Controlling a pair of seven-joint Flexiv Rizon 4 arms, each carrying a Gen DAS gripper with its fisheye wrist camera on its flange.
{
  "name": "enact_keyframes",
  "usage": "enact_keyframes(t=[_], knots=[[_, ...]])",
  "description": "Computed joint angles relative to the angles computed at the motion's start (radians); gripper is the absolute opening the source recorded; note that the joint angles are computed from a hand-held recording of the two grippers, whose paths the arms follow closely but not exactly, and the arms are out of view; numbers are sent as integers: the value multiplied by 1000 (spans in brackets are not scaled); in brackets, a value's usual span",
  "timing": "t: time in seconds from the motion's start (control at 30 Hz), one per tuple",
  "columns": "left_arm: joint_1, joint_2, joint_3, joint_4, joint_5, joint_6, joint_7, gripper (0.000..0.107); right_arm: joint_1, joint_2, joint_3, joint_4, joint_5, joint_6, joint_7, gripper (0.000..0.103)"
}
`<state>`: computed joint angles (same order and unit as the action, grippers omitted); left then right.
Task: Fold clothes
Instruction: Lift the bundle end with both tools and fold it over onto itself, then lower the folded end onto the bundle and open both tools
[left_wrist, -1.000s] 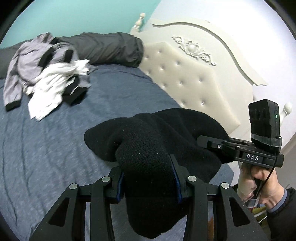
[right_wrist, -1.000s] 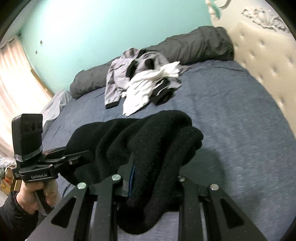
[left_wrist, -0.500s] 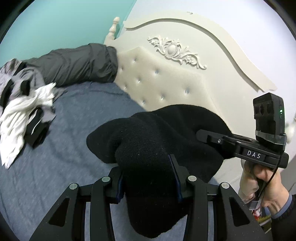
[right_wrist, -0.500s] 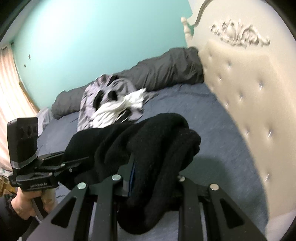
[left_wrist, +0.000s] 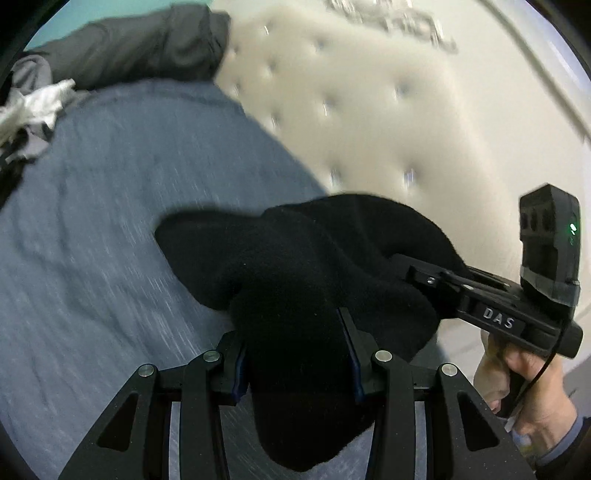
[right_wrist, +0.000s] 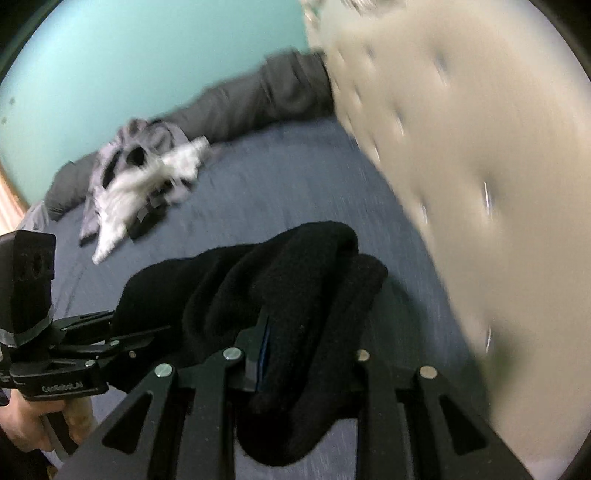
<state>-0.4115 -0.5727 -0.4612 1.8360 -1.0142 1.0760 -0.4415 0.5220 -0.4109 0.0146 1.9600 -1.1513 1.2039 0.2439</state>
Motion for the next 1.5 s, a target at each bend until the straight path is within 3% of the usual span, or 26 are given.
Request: enact_keyframes(t=[0.17, 0.43, 0.53, 0.6, 0.73, 0.8, 0.87, 1.0, 1.13, 1.2, 1.27, 1.37, 1.47, 1.5], knots=[[3, 20, 8, 65, -15, -58, -29, 44, -34, 27, -4, 114, -44, 131, 145, 23], [-16, 43, 75, 113, 41, -172, -169, 47, -51, 64, 102, 196, 323, 157, -32, 24], [-1, 42, 93, 119, 75, -222, -206, 49, -26, 78, 123, 203, 428, 93, -79, 28], [14, 68, 95, 143, 73, -220, -171, 51, -7, 91, 129, 208, 480, 49, -98, 29], [28, 146, 96, 204, 6, -162, -42, 50, 44, 201, 89, 258, 347, -88, 11, 32], [21, 194, 83, 239, -100, -97, 89, 50, 34, 255, 82, 288, 203, -108, 120, 32], [-5, 204, 90, 237, -134, -83, 151, 50, 11, 269, 87, 291, 101, -96, 179, 32], [-52, 208, 103, 230, -166, -61, 242, 50, -30, 191, 110, 218, 52, -50, 139, 19], [-99, 165, 107, 235, -123, 14, 302, 50, -31, 97, 75, 175, -7, 27, 175, 14], [-107, 143, 99, 248, -107, 62, 318, 49, -28, 64, 64, 171, 6, 27, 187, 6], [-93, 135, 73, 262, -140, 82, 355, 49, -27, 62, 46, 202, -8, 28, 230, 0], [-85, 137, 60, 270, -170, 91, 392, 49, -49, 87, -16, 252, -221, 102, 459, 0], [-78, 136, 70, 263, -141, 67, 370, 49, -61, 126, 51, 266, -141, -28, 406, 0], [-78, 135, 68, 261, -141, 65, 366, 49, -71, 148, 53, 280, -181, -26, 448, 1]])
